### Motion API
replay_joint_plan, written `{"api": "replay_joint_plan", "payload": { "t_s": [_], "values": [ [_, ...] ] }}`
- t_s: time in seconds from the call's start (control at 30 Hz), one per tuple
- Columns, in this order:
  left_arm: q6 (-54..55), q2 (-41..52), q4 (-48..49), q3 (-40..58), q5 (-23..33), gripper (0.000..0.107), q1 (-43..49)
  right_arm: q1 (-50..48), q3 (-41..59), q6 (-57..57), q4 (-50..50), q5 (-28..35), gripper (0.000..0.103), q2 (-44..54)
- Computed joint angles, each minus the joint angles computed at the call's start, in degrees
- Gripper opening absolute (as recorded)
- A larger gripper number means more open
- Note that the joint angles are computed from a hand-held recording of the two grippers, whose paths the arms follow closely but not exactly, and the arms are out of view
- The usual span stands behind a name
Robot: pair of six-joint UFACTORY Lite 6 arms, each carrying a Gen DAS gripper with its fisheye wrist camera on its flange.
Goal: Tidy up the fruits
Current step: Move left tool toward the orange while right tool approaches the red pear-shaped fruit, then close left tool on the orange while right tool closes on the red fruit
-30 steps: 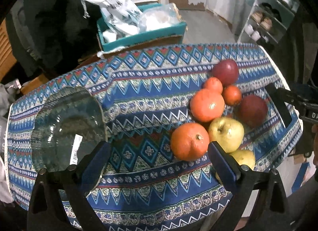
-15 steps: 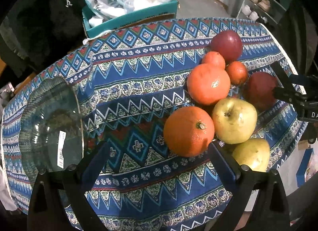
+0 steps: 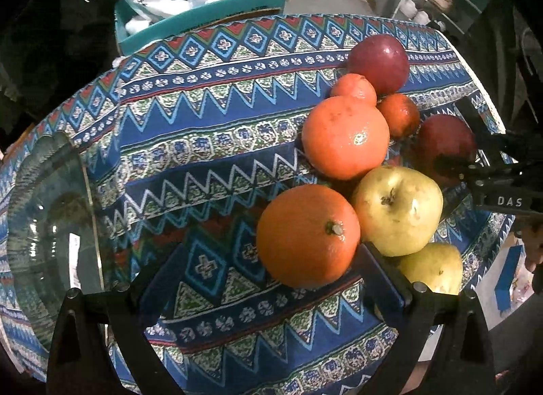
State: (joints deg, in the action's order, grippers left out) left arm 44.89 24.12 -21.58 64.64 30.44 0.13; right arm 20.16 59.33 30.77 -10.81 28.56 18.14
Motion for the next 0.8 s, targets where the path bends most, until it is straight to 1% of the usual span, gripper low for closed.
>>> {"api": "replay_joint_plan", "payload": {
  "t_s": [0.13,0.2,0.33,0.4,0.47,0.5,0.57,0.6,0.8],
  "values": [
    [0.90,1.36,-1.28,0.05,-0.23,0.101,-0.59,0.12,0.83,-1.42,2.08,-0.76,0.077,1.82],
    [1.10,2.17,-1.65,0.15,-0.42,0.101,-0.75,-0.19,1.67,-1.95,2.40,-1.36,0.077,3.35],
    [2.30,3.28,-3.27,1.35,1.11,0.099,0.06,0.59,2.33,0.12,1.24,-3.25,0.076,5.26],
    [3.95,3.32,-4.65,1.27,1.26,0.096,0.44,-0.30,2.07,-1.31,1.50,-3.50,0.076,5.04],
    [6.85,3.49,-7.13,1.38,2.93,0.084,0.97,-0.30,1.94,-1.21,1.01,-3.43,0.076,4.88],
    [7.64,3.60,-7.71,1.49,3.65,0.080,1.09,0.08,0.95,-0.60,0.85,-3.24,0.076,3.68],
    [9.87,3.89,-9.45,1.71,5.44,0.065,1.46,0.29,-0.07,0.08,0.76,-3.58,0.075,2.72],
    [10.15,3.55,-9.66,1.40,5.44,0.065,1.38,0.52,-0.65,0.48,0.75,-3.61,0.075,2.10],
    [7.86,0.32,-8.42,-2.36,1.46,0.064,-0.71,0.48,-4.58,3.05,-0.95,-4.08,0.075,-2.56]
  ]
}}
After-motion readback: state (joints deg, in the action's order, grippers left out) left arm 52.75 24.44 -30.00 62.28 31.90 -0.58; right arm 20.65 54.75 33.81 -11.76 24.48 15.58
